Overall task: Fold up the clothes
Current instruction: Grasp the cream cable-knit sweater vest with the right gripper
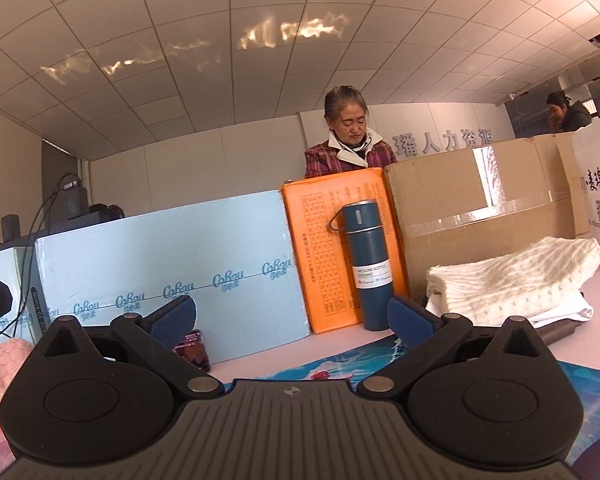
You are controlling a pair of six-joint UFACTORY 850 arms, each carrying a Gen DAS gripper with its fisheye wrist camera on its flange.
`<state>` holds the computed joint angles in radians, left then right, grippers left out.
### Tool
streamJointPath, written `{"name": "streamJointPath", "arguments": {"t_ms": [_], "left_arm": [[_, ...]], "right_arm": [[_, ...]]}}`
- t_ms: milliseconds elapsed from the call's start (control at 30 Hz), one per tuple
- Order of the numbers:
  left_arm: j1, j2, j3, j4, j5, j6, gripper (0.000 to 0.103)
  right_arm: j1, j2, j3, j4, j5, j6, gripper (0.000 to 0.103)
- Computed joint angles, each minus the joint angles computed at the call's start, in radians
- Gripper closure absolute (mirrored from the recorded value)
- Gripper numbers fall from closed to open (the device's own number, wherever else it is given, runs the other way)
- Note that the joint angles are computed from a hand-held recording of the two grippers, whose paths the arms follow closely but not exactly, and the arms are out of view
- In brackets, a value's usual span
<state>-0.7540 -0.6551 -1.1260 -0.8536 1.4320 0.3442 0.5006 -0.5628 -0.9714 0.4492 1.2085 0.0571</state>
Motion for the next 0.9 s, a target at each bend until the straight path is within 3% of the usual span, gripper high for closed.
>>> {"name": "streamJointPath", "arguments": {"t_ms": [367,533,900], "left_arm": [[0.014,-0.173,-0.335,0.18,-0.33,0.069,0.0],[0.026,-0.242,-0.462,0.253,-0.485,0.034,0.0],[0.033,-0.421,-0.784,0.241,-0.722,0.077,0.0]], "right_arm": [[-0.195,0.016,0.019,0.121,-0.139,0.061,0.0],[-0.249,0.001,0.001,0.147,-0.153,0.058,0.0],[-0.34,-0.069,-0.138,0.176,-0.273,0.097,0.0]]}}
